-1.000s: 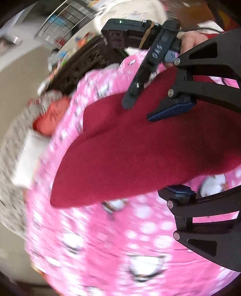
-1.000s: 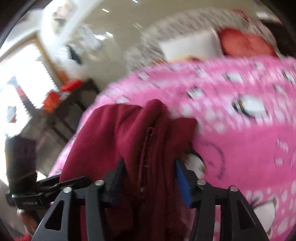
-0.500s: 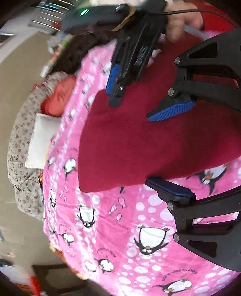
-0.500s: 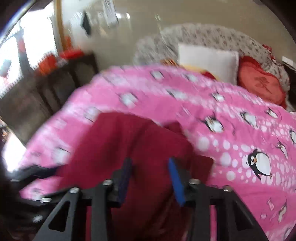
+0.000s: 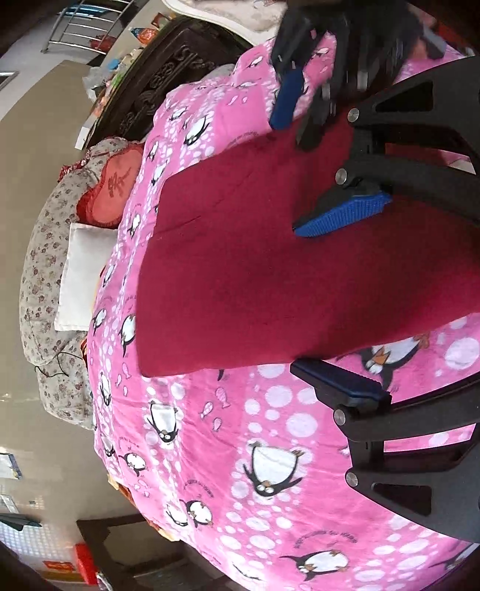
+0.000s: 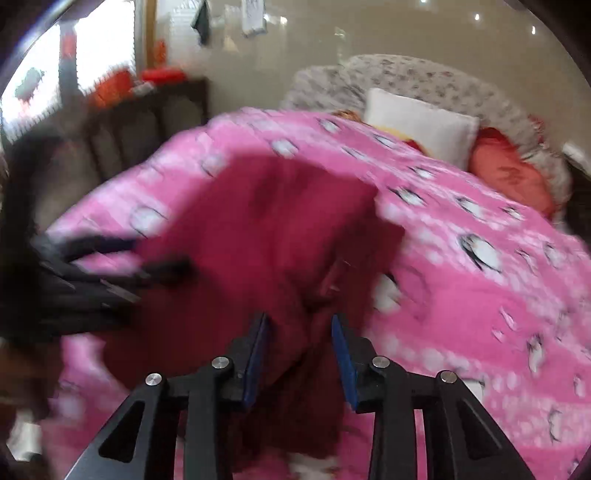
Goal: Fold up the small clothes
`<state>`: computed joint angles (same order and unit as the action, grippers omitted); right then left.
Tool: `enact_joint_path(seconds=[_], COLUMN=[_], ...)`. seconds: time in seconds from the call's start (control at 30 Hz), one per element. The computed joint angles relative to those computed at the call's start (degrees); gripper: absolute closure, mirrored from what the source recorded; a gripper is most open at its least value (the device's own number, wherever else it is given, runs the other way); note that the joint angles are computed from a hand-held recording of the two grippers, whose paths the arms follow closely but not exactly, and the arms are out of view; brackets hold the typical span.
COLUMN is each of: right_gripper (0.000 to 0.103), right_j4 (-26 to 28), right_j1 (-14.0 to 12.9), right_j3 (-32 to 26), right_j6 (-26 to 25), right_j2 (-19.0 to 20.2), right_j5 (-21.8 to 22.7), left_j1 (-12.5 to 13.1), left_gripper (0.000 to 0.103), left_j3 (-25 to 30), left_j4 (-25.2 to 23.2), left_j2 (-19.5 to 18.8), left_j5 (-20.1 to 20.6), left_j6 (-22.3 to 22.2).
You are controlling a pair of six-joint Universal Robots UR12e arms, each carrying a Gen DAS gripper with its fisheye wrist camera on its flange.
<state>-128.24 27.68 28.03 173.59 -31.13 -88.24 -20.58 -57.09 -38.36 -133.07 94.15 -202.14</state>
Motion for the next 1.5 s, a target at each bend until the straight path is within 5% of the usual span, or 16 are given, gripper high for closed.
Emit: enact_joint_path(seconds=[0.1, 0.27, 0.43, 0.63, 1.0, 1.27, 1.5], right_gripper=[0.069, 0.067, 0.067, 0.061, 0.054, 0.054, 0.044], right_j4=[-3.6, -11.3, -4.6, -9.4, -12.8, -9.0, -13.6], right_j1=[-0.6, -0.4, 0.1, -0.1, 0.0, -0.2, -0.1], right_j3=[4.4, 12.2, 10.5, 14.5, 18.6, 13.4, 16.7], right_j6=[4.2, 3.7, 5.0, 8.6, 9.3, 12.1, 12.5], right_j2=[-2.4, -6.9, -5.2, -8.2, -12.5, -9.7, -10.7], right_j5=[3.3, 6.1, 3.6, 5.5, 7.0, 6.7, 4.6], left_j1=[-0.6, -1.3, -2.2, -3.3, -3.8, -3.9, -4.0], left_gripper=[0.034, 0.034, 0.034, 0.034, 0.034, 0.034, 0.034], left_j3=[-0.9, -2.7, -3.6, -3.9, -2.5, 0.4, -0.8], left_j4=[-0.5, 0.5, 1.0, 1.9, 3.2, 0.7, 2.0], left_j2=[0.8, 2.0, 2.3, 2.5, 2.2, 1.0, 1.5], left_j5=[2.1, 4.1, 7.6, 11.7, 12.0, 13.2, 14.4], left_j6=[0.3, -0.9, -1.7, 0.3, -2.8, -3.2, -6.5])
